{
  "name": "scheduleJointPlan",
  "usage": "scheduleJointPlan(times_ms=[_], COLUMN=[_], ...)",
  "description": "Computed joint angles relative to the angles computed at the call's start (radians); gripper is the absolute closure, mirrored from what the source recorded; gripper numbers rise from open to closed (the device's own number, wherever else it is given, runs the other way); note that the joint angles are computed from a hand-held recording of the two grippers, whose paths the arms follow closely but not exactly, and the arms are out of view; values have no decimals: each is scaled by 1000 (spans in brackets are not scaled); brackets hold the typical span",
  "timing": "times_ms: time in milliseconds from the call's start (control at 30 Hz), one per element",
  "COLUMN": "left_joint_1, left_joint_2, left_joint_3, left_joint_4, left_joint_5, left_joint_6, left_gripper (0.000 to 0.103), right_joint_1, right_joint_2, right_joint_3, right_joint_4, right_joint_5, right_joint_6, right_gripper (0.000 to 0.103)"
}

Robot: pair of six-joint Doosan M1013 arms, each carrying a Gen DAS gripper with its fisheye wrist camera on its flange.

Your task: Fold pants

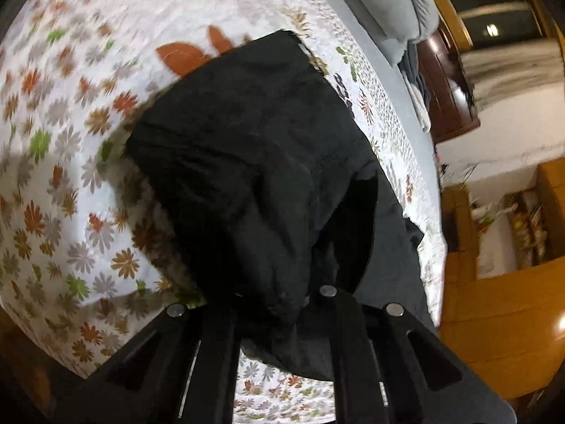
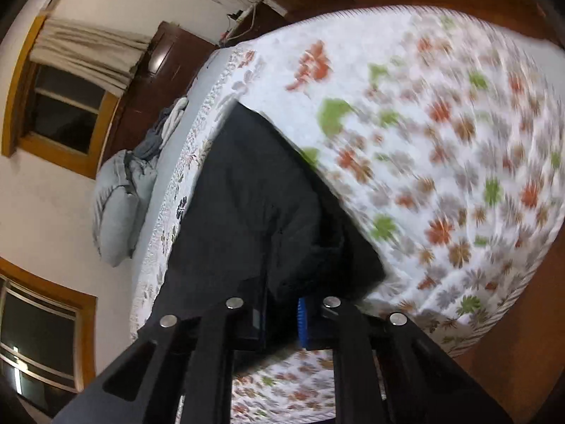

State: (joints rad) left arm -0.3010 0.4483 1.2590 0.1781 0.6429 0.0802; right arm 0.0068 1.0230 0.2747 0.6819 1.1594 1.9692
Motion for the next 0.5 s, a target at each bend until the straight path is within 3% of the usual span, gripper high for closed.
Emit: scheduleJointPlan(times_ms=[33, 100, 200, 233, 300, 333, 367, 400, 433, 467, 500], left_joint_1=[-3, -2, -1, -1, -10, -15, -21, -31, -48, -74, -92], left_joint_2=[10, 17, 19, 12, -6, -15, -21, -30, -36, -43, -39], left_joint_3=[-26, -40, -41, -29, -2, 3, 2, 0, -15, -32, -59], left_joint_4=[5, -1, 7, 18, 60, 82, 108, 154, 237, 320, 376], left_joint_5=[44, 64, 54, 41, 16, 19, 35, 61, 139, 246, 346], left_joint_6=[29, 45, 47, 37, -12, -33, -51, -79, -124, -171, -191], left_gripper=[97, 96, 92, 90, 82, 72, 53, 44, 27, 20, 20], right_joint_1=[0, 3, -2, -3, -8, -11, -15, -19, -23, -24, -26], right_joint_2=[-12, -6, 28, 37, -5, -28, -52, -67, -84, -99, -118], right_joint_3=[25, 0, -69, -85, -1, 44, 86, 112, 138, 158, 187], right_joint_4=[8, -14, 7, 13, 25, 29, 30, 29, 14, -1, -18], right_joint_5=[-18, -10, 25, 29, -21, -50, -77, -90, -103, -117, -140], right_joint_6=[-13, -17, 15, 29, 8, -3, -8, -13, -13, -12, -13], right_gripper=[91, 91, 90, 85, 78, 74, 70, 69, 69, 69, 69])
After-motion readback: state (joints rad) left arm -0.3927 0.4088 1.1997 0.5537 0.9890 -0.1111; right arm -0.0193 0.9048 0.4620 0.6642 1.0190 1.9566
